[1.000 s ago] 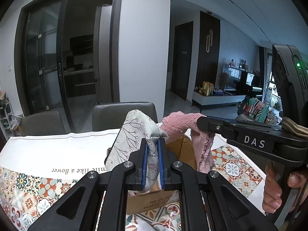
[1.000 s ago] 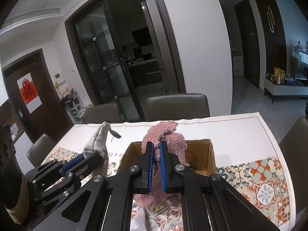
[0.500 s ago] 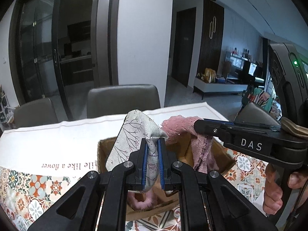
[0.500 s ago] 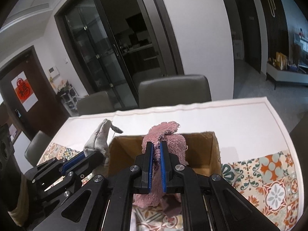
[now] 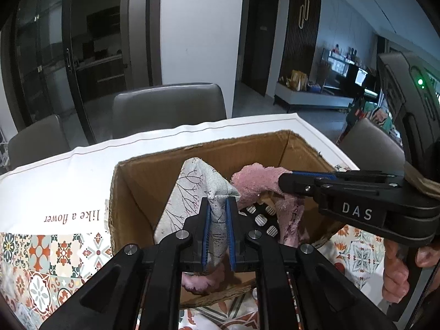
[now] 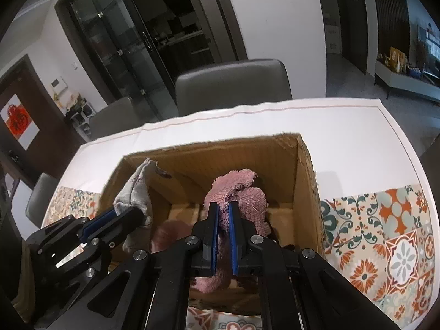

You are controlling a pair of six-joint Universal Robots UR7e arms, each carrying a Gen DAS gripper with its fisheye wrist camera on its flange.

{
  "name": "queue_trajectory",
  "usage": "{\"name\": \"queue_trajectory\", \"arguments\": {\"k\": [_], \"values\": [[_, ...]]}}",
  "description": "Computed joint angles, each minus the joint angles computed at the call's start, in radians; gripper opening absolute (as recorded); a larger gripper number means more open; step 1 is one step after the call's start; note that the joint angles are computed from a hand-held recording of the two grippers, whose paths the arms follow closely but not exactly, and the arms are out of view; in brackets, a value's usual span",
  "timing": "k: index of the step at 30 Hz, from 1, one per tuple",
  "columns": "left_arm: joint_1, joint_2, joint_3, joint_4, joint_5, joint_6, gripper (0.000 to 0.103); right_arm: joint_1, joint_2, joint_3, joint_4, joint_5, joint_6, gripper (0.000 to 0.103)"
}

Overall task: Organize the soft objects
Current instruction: 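Lower the held pouch and pink cloth into the box, then open the left tool over the box while the right tool releases the pink cloth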

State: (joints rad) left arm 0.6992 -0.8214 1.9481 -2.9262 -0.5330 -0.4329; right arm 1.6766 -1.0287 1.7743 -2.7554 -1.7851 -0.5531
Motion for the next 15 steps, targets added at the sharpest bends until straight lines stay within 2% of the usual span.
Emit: {"name": "queue_trajectory", "arguments": {"k": [5, 8, 11, 15], "values": [[0.002, -0.006, 0.003, -0.002, -0.006, -0.004, 0.032, -0.002, 0.004, 0.004, -0.019, -0.024, -0.010, 0.010], [-0.004, -0.010, 0.006, -0.006, 0.003, -0.010, 0.036, 0.005, 0.005, 0.007, -0.028, -0.039, -0.013, 0.013], [-0.015, -0.023, 0.014, 0.009, 0.020, -0.042, 0.039, 0.010, -0.002, 0.018, -0.044, -0.042, -0.018, 0.029], [-0.046, -0.045, 0.036, 0.057, 0.069, -0.115, 0.040, 0.014, -0.027, 0.039, -0.074, -0.041, -0.025, 0.030]]}}
